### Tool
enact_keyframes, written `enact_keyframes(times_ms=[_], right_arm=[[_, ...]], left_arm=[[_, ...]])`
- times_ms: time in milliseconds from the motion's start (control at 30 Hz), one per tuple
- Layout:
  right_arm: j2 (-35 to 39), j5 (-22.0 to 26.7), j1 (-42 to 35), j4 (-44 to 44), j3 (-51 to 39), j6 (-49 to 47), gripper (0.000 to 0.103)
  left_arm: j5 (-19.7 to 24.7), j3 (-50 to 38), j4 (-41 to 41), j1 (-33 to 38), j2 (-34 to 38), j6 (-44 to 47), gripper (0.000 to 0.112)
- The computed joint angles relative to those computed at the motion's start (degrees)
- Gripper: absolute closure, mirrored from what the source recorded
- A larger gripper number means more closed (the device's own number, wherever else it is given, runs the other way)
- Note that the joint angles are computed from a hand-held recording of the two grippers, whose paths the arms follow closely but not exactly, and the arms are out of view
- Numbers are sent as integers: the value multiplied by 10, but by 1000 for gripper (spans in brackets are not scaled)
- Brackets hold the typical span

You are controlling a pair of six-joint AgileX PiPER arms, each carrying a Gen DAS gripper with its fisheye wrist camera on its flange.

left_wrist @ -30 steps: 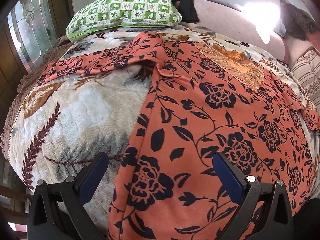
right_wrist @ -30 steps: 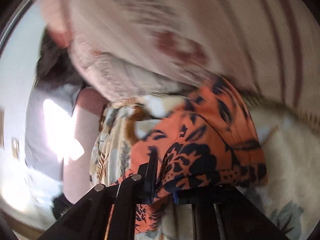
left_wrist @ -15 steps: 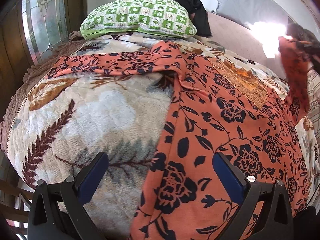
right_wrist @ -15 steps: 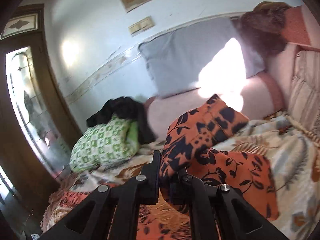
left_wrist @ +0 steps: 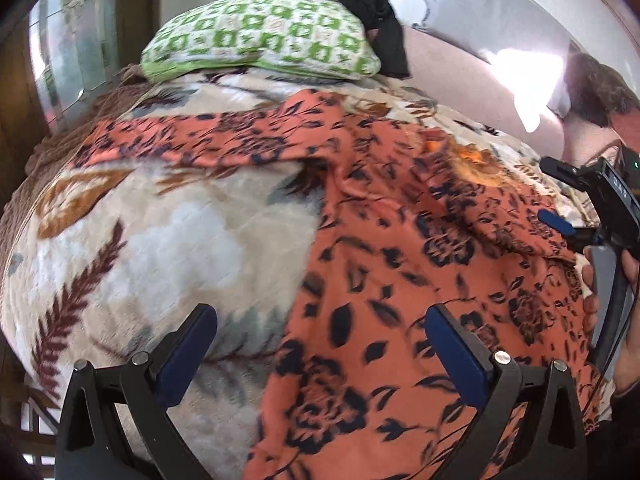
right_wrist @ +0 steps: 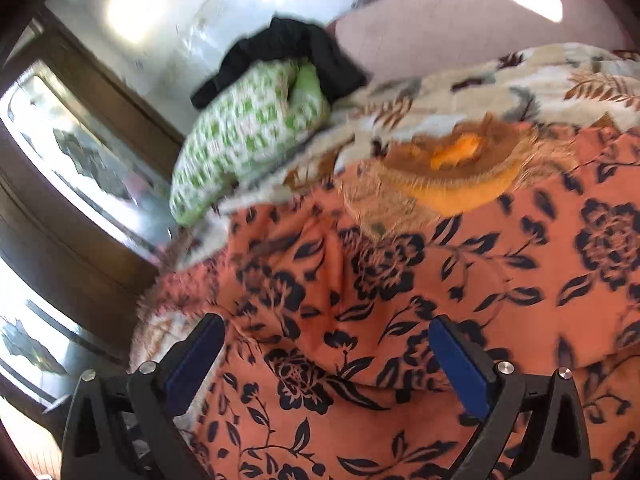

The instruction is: Fold small clothes

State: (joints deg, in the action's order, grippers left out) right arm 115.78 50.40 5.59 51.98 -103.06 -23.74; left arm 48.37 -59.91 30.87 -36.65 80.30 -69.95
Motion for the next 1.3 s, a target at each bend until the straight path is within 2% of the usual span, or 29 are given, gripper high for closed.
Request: enact_keyframes(times_ms=[167,233,333,467,500,567,600,633,667,700,767,833,900,967,1033,1100,1133,1200,1233,1267,1300], right_arm=[[-25,4,-84,93,90,-76,0],[-36,17,-121,140,134,-112,0],[-40,32,-163,183,165,-141,0],[-38,64,-207,251,210,-204,0],[-41,76,-220,249,209,-201,0],[-36,91,-232,240,197,-190,0],[-31,97,-233,240,188,-190,0],[-31,103,-241,237,182,-192,0],[-30,96,-238,240,182,-197,0],[-28,95,-238,246,182,-200,0],[-22,96,-236,253,182,-203,0],[-20,88,-236,239,180,-193,0],[-14,82,-238,229,176,-178,0],[-10,77,-242,227,174,-164,0],[-7,81,-249,238,177,-162,0],[-3,93,-255,237,174,-152,0],[0,103,-260,241,172,-147,0],[16,125,-269,253,160,-122,0],[22,134,-273,266,158,-115,0],[29,139,-275,276,156,-110,0],[34,137,-274,272,148,-93,0]], left_arm=[[-5,-133,-47,34,94,98,9],[-21,-190,-118,67,141,168,9],[-20,-283,-220,107,222,250,9],[33,-392,-257,126,313,269,10],[49,-415,-256,128,329,265,15],[62,-435,-284,138,346,277,37],[81,-456,-302,143,360,283,69],[116,-491,-303,144,382,283,90],[138,-512,-288,142,393,276,96],[160,-535,-256,133,403,264,108],[194,-587,-165,103,413,246,108],[187,-612,-64,63,401,227,108],[167,-587,22,28,380,190,108],[165,-561,63,20,379,174,108],[170,-554,12,50,400,195,108],[199,-557,-72,92,427,220,108],[194,-534,-97,105,423,221,108],[133,-461,-124,121,389,212,108],[118,-446,-135,124,375,221,105],[108,-441,-156,130,367,235,100],[100,-437,-177,137,358,251,87]])
